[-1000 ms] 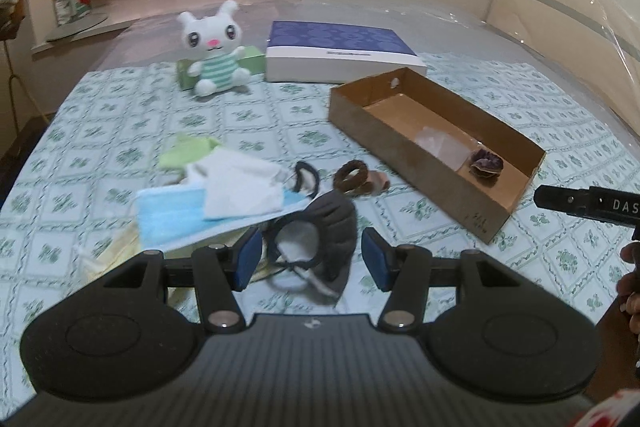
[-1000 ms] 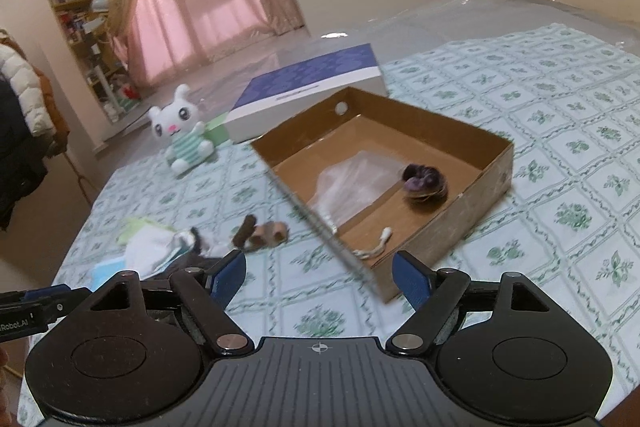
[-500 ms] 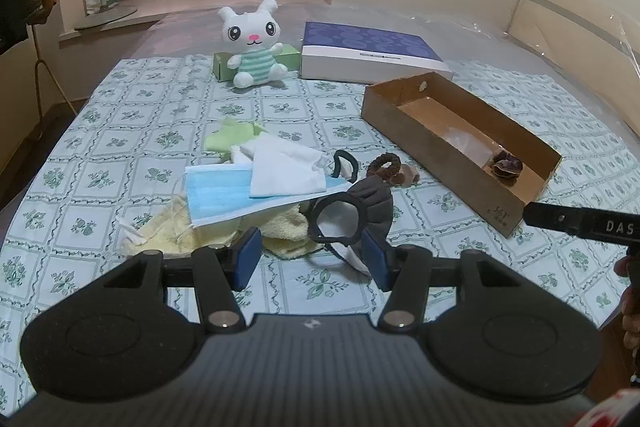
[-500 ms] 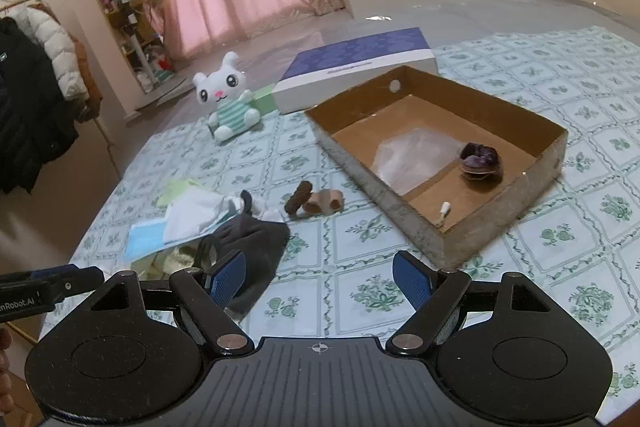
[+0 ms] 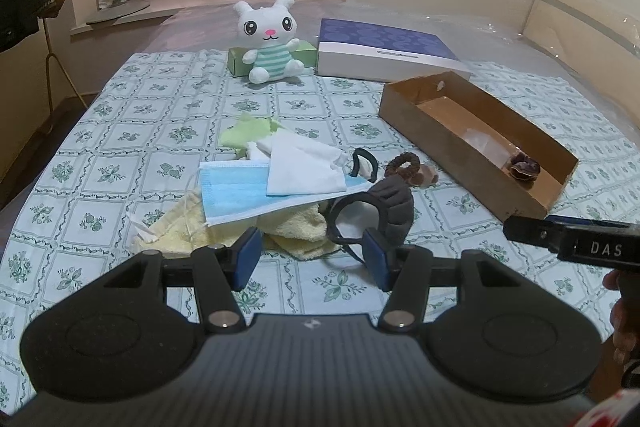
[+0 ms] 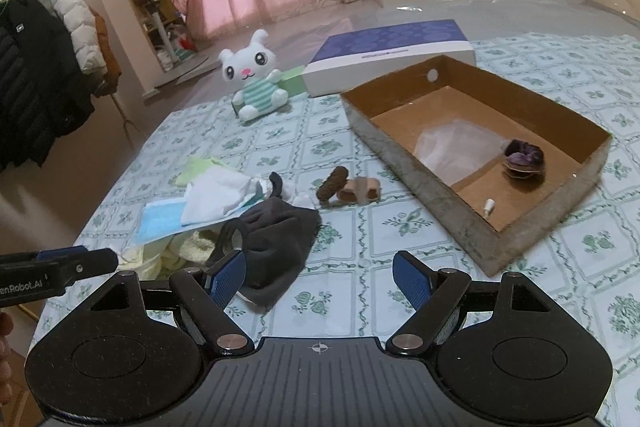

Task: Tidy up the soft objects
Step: 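Open both grippers in the box and pull back to the pile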

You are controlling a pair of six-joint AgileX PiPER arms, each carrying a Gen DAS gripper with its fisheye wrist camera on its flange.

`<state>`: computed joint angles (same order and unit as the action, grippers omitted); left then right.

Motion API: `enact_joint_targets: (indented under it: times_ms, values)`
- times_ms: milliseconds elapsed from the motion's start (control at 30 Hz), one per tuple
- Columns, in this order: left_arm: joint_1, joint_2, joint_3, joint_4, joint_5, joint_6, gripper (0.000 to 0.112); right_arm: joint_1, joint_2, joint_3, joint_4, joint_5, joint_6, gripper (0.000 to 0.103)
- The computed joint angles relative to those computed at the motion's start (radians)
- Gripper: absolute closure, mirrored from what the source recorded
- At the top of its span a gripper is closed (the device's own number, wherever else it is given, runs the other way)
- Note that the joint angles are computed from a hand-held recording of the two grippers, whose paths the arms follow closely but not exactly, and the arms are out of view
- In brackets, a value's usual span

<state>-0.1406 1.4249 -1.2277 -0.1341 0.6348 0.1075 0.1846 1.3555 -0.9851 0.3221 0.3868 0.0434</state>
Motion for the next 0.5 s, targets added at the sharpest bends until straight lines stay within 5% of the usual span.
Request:
enact_joint_targets:
  times_ms: [500]
  values:
    - [-0.012, 0.112, -0.068, 0.022, -0.053, -0.010, 0.057, -0.001, 0.116, -0.068, 0.047, -0.043, -0.075, 0.023]
